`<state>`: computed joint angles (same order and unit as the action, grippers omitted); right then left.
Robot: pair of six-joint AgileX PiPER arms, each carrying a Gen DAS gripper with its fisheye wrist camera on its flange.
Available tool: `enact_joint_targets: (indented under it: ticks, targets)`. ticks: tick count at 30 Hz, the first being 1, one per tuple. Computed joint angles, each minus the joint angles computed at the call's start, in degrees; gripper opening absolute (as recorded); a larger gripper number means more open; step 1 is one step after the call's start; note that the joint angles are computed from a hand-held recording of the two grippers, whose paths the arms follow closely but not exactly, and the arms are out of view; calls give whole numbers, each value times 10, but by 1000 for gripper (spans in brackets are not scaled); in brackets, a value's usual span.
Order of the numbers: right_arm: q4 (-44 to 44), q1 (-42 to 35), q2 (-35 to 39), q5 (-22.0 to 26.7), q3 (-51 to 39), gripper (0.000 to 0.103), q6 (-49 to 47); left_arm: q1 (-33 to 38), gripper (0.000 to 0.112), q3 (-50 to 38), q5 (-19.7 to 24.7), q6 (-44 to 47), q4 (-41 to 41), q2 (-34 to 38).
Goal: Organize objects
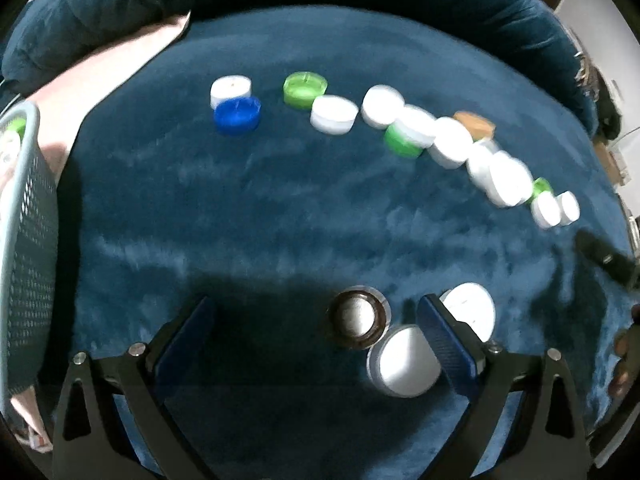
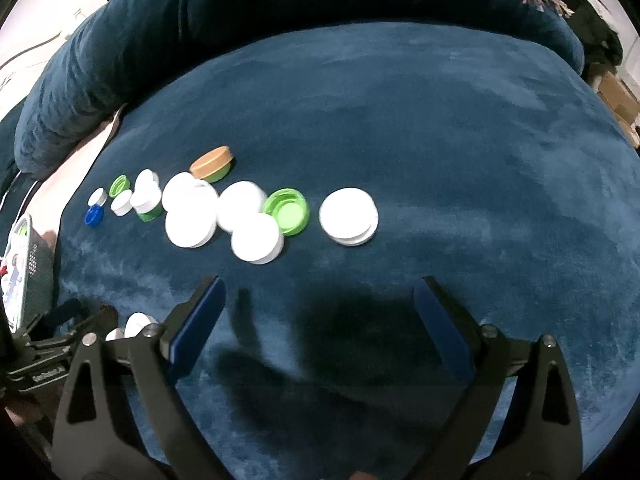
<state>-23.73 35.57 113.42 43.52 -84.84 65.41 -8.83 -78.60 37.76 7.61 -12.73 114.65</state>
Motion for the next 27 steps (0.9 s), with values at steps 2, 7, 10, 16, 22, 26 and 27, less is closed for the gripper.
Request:
enact_joint_targets:
  ticks: [2, 7, 10, 16, 22, 26, 27]
  targets:
    - [-9, -7, -9, 0, 12, 96, 15, 2, 100, 10, -2, -5, -5, -5]
    - [0, -36, 0, 2, 11, 96, -11, 4, 100, 25, -5, -5, -10, -17]
    - [-7, -40, 25, 11, -15, 96, -40, 8, 100, 34, -6, -3, -14, -22]
    - [-70, -29, 42, 5, -36, 70, -31, 16, 100, 18, 5, 3, -16, -14]
    - [-69, -25, 37, -8, -31, 32, -39, 21, 100, 18, 9, 10, -19, -16]
    - [-68, -30, -18, -87, 31, 32, 8, 24, 100, 18, 8, 11, -21, -15]
    - [-56, -35, -37, -123, 57, 32, 17, 25, 100, 18, 7, 11, -22, -14]
